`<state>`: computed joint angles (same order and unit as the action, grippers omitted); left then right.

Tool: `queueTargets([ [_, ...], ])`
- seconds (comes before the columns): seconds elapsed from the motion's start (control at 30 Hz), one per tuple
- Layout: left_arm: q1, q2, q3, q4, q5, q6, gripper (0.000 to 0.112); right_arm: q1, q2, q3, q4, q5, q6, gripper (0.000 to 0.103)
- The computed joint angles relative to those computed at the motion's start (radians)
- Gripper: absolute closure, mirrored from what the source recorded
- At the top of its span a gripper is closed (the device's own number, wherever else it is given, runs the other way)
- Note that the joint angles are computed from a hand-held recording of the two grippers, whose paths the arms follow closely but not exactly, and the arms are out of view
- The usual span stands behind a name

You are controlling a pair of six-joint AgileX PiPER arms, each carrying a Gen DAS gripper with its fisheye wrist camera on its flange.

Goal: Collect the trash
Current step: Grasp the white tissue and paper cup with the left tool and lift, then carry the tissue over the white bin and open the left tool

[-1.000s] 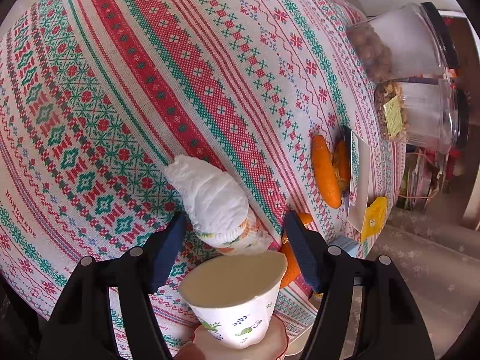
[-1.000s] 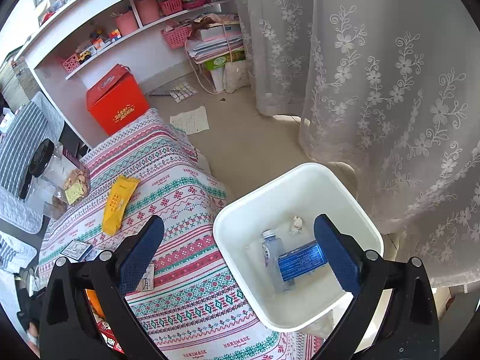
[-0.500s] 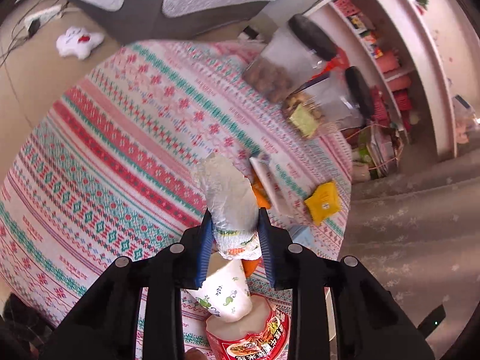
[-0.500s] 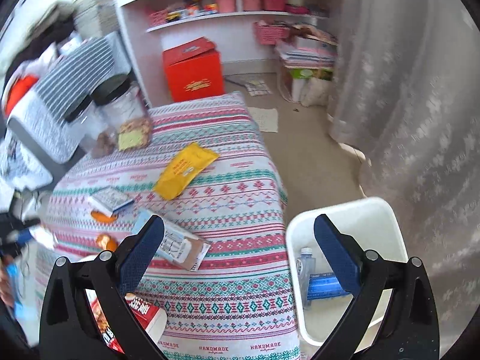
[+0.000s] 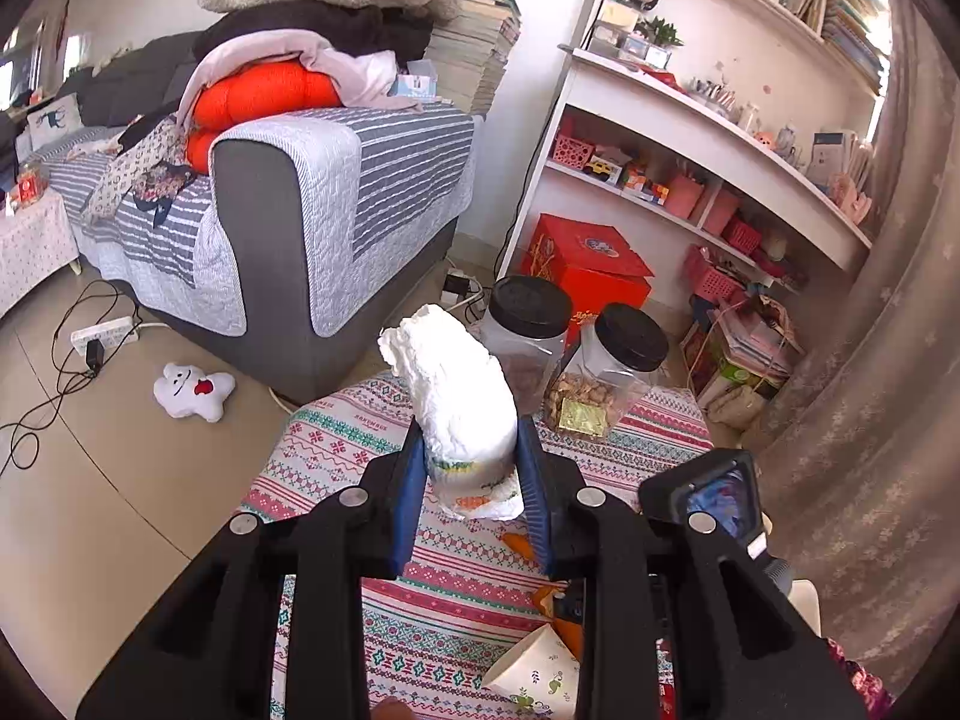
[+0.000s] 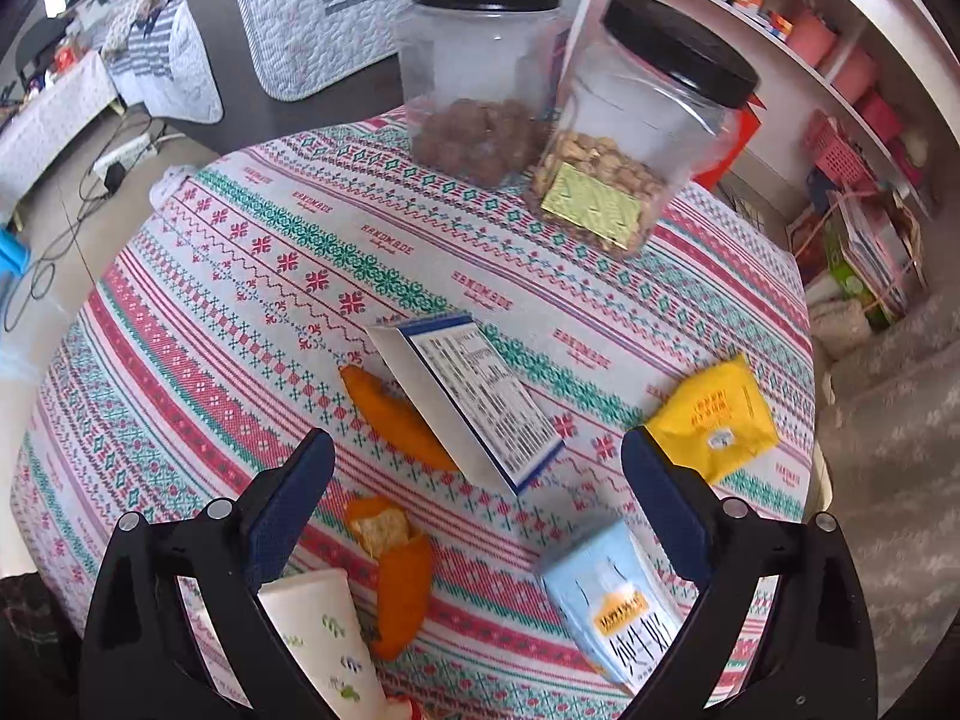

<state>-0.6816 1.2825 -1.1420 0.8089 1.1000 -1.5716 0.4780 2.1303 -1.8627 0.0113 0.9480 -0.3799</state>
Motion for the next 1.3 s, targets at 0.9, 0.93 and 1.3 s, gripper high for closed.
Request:
queueTargets([
  [0.9,0.123,-0.068,0.125,-0.147,-0.083,0.035,0.083,-0.136,0.166,-0.280,0.142,0.115,0.191,0.096],
  [0.93,0.123,-0.069,0.126,-0.147,-0.084,0.035,0.083,-0.143,0.146,-0.255,0.155,0.096,0.187,0.096],
  [1.3,0.096,-0.067,0.124,-0.119,-0.095,0.005,0.083,-0.209,-0.150,0.052,0.234,-0.114,0.145,0.096],
])
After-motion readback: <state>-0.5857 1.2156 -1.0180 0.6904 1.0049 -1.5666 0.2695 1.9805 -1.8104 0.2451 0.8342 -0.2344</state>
